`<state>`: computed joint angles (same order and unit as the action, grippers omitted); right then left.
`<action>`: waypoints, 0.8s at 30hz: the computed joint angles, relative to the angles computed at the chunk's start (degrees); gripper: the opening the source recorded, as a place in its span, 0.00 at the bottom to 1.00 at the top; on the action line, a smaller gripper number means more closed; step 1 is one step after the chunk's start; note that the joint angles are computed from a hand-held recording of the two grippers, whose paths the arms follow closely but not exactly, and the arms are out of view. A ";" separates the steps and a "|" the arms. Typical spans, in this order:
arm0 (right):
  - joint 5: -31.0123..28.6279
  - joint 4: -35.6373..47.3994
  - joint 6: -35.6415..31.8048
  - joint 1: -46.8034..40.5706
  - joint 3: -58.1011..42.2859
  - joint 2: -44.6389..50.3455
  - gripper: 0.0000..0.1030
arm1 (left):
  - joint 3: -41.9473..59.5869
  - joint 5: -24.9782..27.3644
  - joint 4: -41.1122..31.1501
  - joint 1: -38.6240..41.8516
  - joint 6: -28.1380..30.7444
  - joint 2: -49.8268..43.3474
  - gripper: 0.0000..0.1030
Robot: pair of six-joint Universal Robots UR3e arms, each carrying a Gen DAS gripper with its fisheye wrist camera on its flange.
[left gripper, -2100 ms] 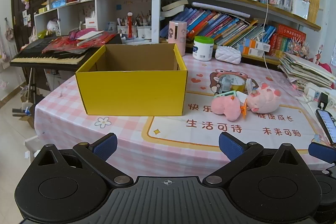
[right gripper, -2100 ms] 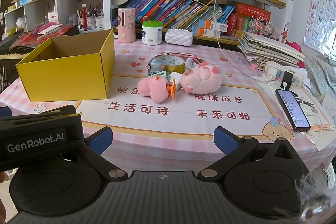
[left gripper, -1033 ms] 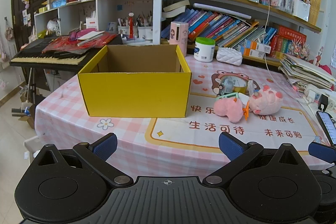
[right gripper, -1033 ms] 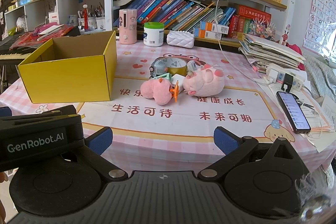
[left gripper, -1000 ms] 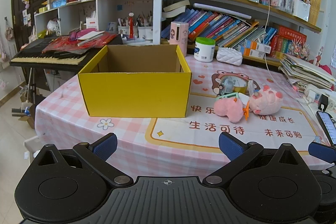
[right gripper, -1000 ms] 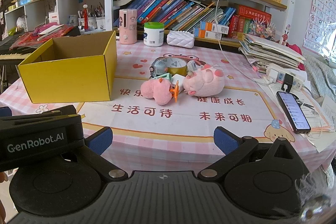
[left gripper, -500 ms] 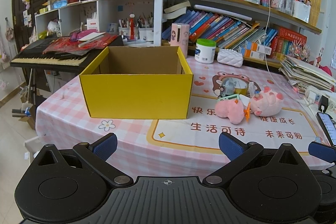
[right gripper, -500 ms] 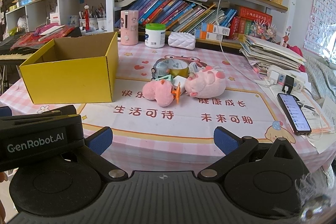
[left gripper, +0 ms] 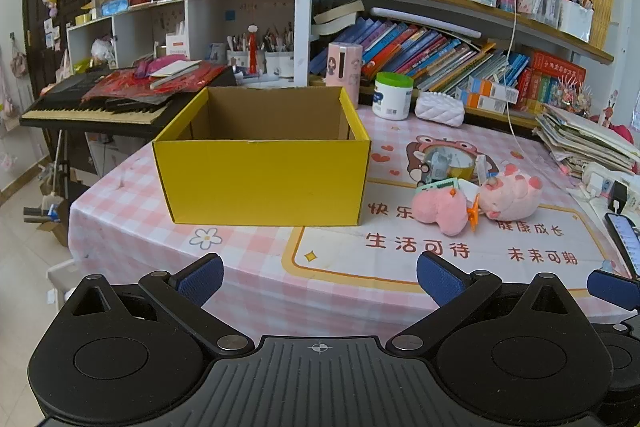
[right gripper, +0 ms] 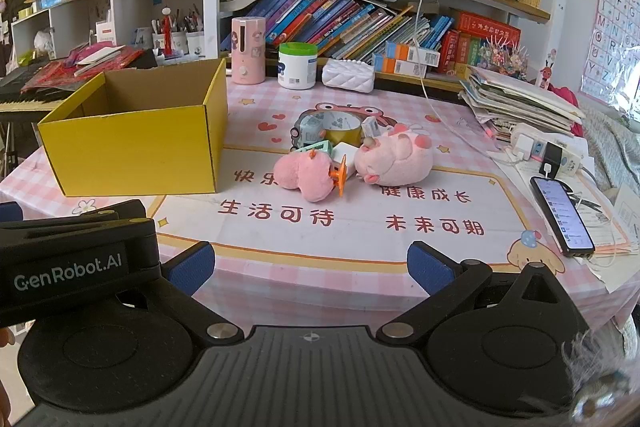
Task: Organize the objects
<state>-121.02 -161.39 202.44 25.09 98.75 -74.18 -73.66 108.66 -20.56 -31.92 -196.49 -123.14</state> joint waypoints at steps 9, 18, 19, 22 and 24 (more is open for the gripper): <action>0.10 -0.09 0.05 -0.12 -0.13 0.40 1.00 | 1.12 -0.20 -0.18 -0.05 -0.02 -1.28 1.00; 0.83 -1.94 -0.30 -0.87 1.79 0.18 1.00 | 1.24 -0.47 0.15 0.18 0.09 -1.90 1.00; 0.81 -1.96 -0.31 -0.86 1.71 0.26 1.00 | 1.27 -0.50 0.18 0.21 0.09 -1.97 1.00; 0.69 -1.82 -0.27 -0.77 1.44 0.42 1.00 | 1.14 -0.55 0.35 0.22 0.09 -1.96 1.00; 0.61 -1.71 -0.25 -0.71 1.35 0.42 1.00 | 0.98 -0.53 0.45 0.20 0.08 -1.87 1.00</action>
